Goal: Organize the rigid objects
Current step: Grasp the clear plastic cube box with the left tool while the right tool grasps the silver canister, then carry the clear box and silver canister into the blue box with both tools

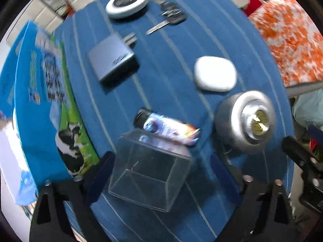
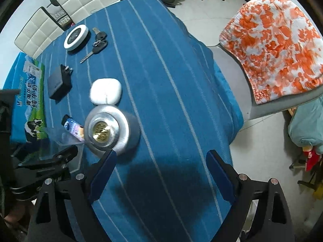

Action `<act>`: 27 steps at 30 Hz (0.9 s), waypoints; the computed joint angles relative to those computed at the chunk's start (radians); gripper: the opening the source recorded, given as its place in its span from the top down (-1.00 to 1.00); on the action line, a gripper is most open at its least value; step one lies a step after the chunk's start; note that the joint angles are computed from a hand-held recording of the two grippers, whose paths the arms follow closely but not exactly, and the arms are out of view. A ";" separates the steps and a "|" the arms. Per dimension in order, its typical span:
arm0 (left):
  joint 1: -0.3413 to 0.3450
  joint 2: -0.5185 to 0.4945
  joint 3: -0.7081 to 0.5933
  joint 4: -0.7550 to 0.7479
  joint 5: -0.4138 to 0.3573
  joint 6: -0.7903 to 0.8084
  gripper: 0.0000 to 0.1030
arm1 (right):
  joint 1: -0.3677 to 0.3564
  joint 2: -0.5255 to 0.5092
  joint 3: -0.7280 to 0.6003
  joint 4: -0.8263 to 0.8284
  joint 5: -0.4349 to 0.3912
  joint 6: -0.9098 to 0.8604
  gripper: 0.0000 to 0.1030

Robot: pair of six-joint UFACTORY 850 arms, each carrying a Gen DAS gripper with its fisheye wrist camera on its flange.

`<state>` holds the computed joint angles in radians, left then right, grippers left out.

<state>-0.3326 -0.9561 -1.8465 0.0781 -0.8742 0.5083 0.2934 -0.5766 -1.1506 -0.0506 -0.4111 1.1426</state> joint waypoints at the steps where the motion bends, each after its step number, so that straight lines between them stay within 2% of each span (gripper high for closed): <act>1: 0.002 -0.006 -0.002 0.013 -0.001 -0.015 -0.41 | -0.001 -0.004 -0.007 0.010 0.008 -0.013 -0.81; 4: 0.030 -0.026 -0.032 -0.061 -0.042 -0.014 -0.31 | -0.009 -0.024 -0.031 0.083 0.040 -0.089 -0.81; 7: 0.053 -0.018 -0.024 -0.097 -0.051 -0.047 -0.28 | -0.017 -0.066 -0.082 0.170 0.057 -0.192 -0.81; 11: 0.081 0.010 0.031 -0.118 -0.035 -0.091 -0.27 | -0.020 -0.150 -0.179 0.235 0.024 -0.281 -0.81; 13: 0.084 -0.002 0.026 -0.117 -0.051 -0.116 -0.27 | -0.025 -0.189 -0.219 0.274 -0.001 -0.323 -0.76; 14: 0.083 -0.014 0.018 -0.110 -0.063 -0.123 -0.27 | -0.027 -0.207 -0.236 0.299 -0.011 -0.345 -0.66; 15: 0.080 -0.024 0.014 -0.104 -0.067 -0.130 -0.27 | -0.027 -0.225 -0.258 0.289 -0.036 -0.335 -0.53; 19: 0.072 -0.024 0.035 -0.093 -0.011 -0.128 -0.22 | -0.023 -0.239 -0.270 0.244 -0.034 -0.279 -0.52; 27: 0.083 0.028 0.111 -0.093 0.037 -0.120 -0.21 | -0.002 -0.227 -0.278 0.165 -0.078 -0.217 -0.47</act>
<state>-0.2492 -0.9278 -1.7358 -0.0153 -0.8369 0.3886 0.2912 -0.8039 -1.4282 0.1140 -0.4896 0.9256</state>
